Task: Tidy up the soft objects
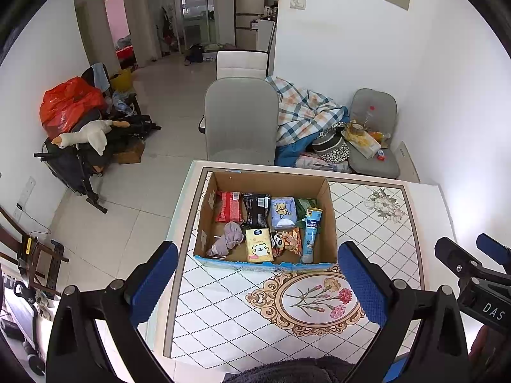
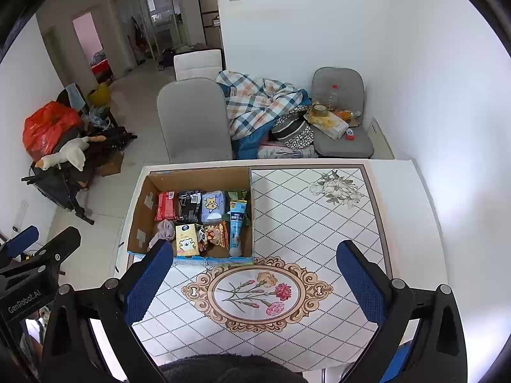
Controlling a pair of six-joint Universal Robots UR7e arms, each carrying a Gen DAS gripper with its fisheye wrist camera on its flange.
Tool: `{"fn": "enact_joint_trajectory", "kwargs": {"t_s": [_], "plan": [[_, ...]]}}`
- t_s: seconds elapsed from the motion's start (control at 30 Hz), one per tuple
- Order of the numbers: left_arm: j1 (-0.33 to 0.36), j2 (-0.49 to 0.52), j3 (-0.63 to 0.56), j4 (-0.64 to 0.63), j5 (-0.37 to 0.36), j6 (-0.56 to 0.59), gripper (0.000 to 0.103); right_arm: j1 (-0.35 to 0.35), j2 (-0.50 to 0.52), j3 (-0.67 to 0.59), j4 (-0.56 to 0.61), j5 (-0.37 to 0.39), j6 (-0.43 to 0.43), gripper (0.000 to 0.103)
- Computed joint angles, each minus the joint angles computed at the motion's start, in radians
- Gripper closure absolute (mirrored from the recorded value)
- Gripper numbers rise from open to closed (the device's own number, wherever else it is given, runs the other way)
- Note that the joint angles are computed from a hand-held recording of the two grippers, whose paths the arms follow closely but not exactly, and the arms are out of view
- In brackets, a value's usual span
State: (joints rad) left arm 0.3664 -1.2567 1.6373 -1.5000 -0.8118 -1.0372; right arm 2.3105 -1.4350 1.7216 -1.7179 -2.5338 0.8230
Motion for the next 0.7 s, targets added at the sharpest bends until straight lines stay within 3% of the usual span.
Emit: {"fn": "enact_joint_trajectory", "kwargs": {"t_s": [0.7], "plan": [[-0.001, 0.01, -0.005, -0.012, -0.006, 0.002, 0.0, 0.005, -0.006, 0.003, 0.028, -0.009, 0.024, 0.0]]}}
